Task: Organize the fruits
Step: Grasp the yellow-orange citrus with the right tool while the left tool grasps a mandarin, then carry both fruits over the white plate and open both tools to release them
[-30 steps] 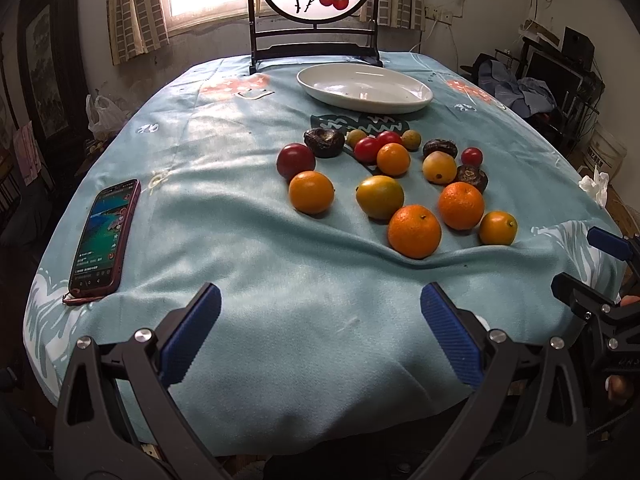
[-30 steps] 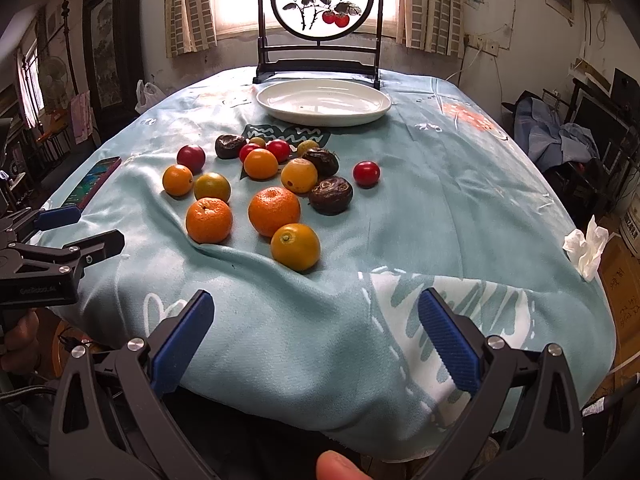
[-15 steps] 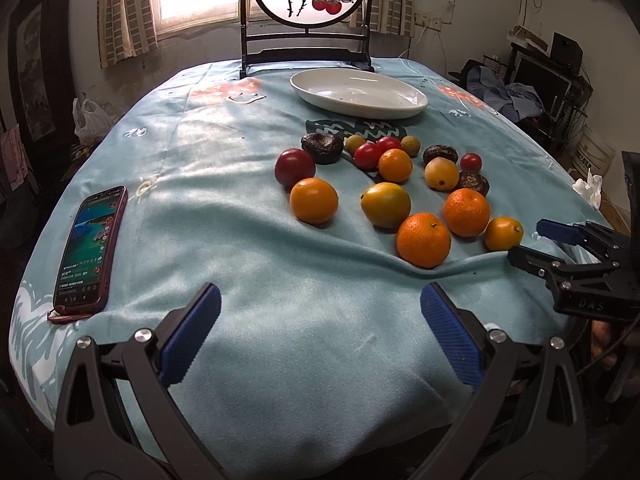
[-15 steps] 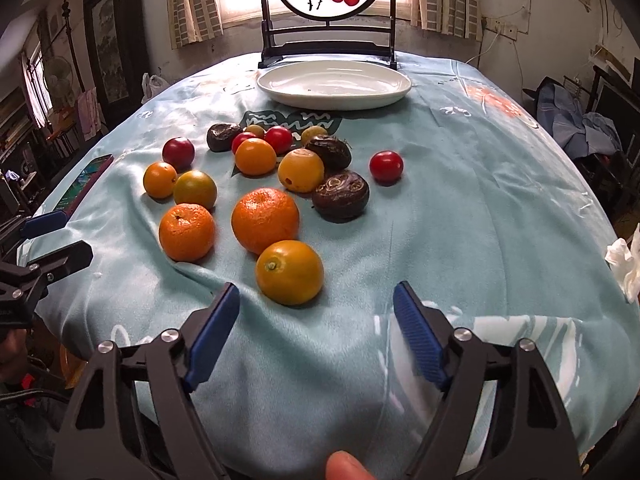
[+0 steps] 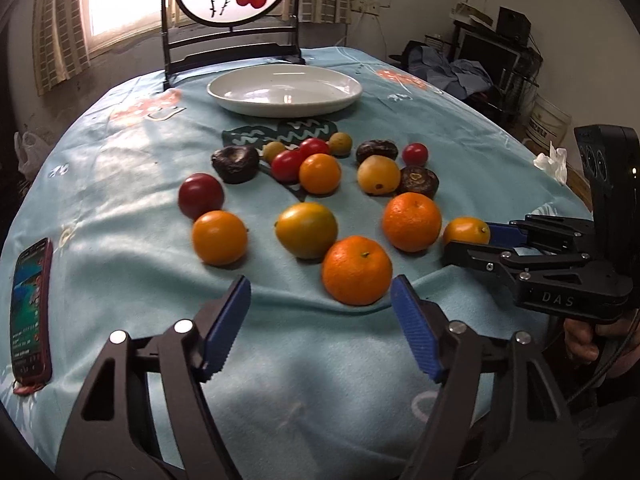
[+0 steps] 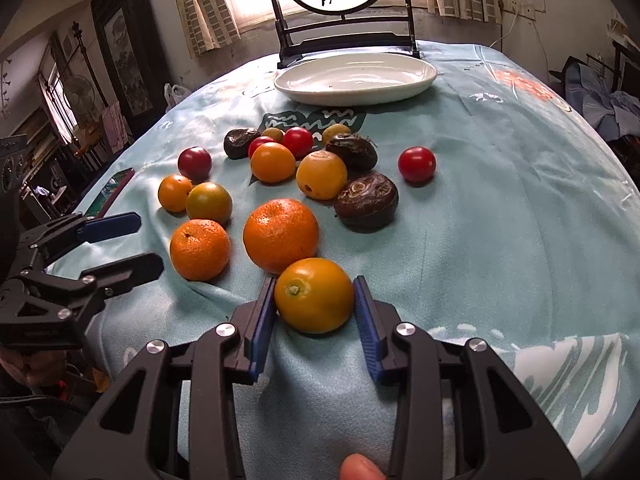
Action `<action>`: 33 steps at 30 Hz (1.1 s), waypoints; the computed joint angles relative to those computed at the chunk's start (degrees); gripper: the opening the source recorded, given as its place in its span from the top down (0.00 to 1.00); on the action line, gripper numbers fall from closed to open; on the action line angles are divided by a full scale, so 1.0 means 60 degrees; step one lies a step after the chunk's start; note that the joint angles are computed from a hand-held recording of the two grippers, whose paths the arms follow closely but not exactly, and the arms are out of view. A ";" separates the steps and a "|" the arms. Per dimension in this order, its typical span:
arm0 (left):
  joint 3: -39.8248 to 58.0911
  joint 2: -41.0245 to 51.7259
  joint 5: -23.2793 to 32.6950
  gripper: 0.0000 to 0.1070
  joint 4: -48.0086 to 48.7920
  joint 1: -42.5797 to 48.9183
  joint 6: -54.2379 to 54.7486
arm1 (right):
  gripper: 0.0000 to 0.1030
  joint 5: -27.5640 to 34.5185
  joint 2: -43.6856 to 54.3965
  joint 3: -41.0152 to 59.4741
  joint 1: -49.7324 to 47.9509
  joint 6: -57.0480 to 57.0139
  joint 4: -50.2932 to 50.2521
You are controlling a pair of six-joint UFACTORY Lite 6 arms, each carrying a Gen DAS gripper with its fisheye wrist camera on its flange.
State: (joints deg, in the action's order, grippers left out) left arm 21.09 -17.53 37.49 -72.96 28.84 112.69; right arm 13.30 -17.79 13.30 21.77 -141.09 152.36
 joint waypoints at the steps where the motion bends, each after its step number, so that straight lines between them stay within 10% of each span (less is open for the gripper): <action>1: 0.0061 0.0166 -0.0149 0.34 -0.0108 -0.0294 -0.0044 | 0.62 0.0118 -0.0003 -0.0026 -0.0169 0.0654 -0.0733; 15: 0.1109 0.1896 -0.1242 0.58 0.0162 -0.2250 -0.1201 | 0.62 0.1644 0.0325 -0.0024 -0.1897 0.3955 -0.5043; 22: 0.2247 0.2078 0.0823 0.59 0.1415 -0.1168 -0.2089 | 0.62 0.2301 0.0546 0.1117 -0.3100 0.6063 -0.7613; 26: 0.5068 0.3529 0.1590 0.59 0.1549 -0.1346 -0.3326 | 0.62 0.2231 0.2125 0.3496 -0.3234 0.6002 -0.7438; 33: 1.2064 0.8627 -0.0288 0.58 0.2769 -0.3354 -0.7182 | 0.62 0.0526 0.7810 1.0464 -0.2575 0.8424 -0.9184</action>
